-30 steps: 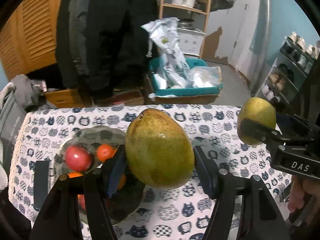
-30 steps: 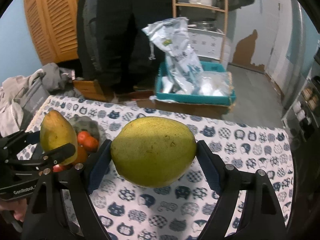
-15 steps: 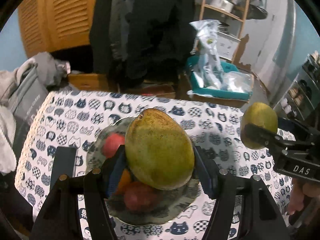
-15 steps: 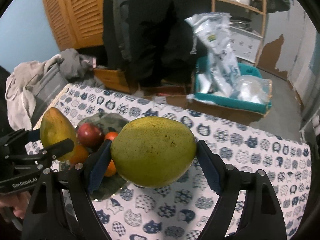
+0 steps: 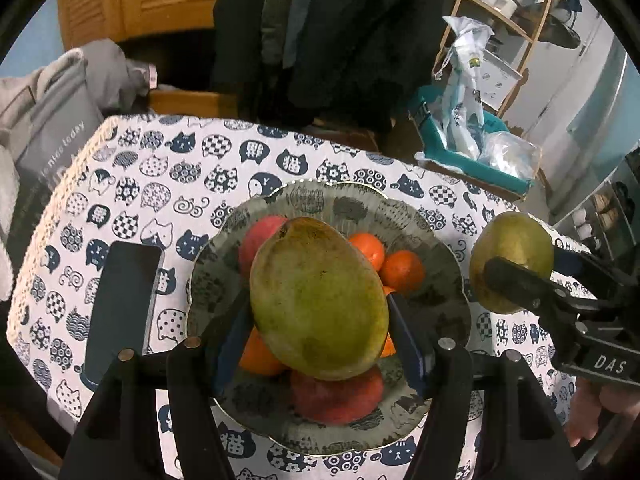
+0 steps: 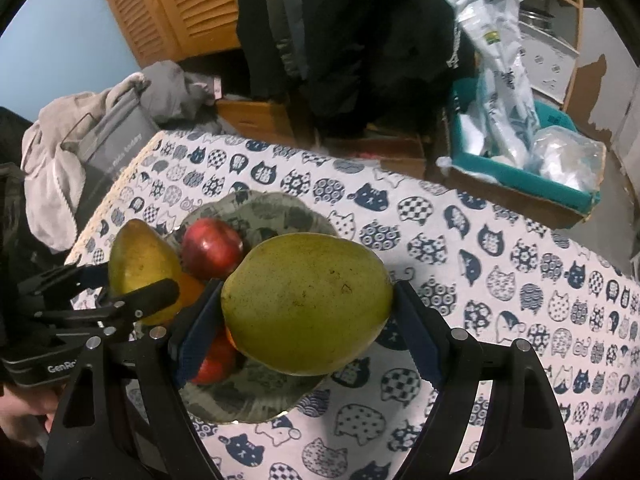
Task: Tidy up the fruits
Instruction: 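Lower both pears onto the fruit in the bowl and open both tools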
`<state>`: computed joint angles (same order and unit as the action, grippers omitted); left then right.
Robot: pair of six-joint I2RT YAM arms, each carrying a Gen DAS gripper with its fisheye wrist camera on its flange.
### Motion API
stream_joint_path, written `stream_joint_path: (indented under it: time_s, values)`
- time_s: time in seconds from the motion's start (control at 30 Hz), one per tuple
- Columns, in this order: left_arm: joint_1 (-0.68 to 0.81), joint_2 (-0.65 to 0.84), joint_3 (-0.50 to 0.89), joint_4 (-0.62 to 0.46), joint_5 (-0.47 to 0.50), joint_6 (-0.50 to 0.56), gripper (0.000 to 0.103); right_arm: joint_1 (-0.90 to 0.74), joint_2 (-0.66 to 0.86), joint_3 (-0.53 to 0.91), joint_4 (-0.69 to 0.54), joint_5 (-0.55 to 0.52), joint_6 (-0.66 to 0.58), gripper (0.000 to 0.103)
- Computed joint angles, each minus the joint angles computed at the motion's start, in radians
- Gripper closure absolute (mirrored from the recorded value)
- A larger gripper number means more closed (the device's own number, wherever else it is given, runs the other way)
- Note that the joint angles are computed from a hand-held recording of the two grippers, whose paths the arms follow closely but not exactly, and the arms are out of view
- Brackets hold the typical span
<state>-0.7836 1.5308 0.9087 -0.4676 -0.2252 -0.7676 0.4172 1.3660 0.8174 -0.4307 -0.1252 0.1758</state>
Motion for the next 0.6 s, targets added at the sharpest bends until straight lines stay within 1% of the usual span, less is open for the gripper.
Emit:
stream_joint_path:
  time_s: [0.13, 0.2, 0.37, 0.43, 0.5, 0.57, 0.6]
  values:
    - [0.028, 0.023, -0.014, 0.029, 0.053, 0.006, 0.035, 0.019, 0.025, 0.010, 0.005, 0.004, 0.005, 0.021]
    - [0.037, 0.027, -0.024, 0.050, 0.063, 0.004, 0.035, 0.023, 0.034, 0.014, 0.006, 0.006, 0.005, 0.020]
    - [0.065, 0.063, -0.013, 0.045, 0.100, 0.012, 0.035, 0.025, 0.058, 0.019, 0.010, 0.001, 0.006, 0.020]
    - [0.075, 0.070, -0.024, 0.066, 0.125, 0.018, 0.035, 0.024, 0.071, 0.021, 0.013, -0.002, 0.006, 0.020]
    - [0.079, 0.066, -0.032, 0.082, 0.140, 0.018, 0.031, 0.022, 0.085, 0.024, 0.015, -0.006, 0.006, 0.020]
    - [0.074, 0.067, -0.025, 0.066, 0.133, 0.020, 0.024, 0.019, 0.099, 0.026, 0.014, -0.018, 0.002, 0.020]
    - [0.071, 0.061, -0.025, 0.058, 0.126, 0.022, 0.023, 0.018, 0.104, 0.025, 0.015, -0.023, 0.000, 0.020]
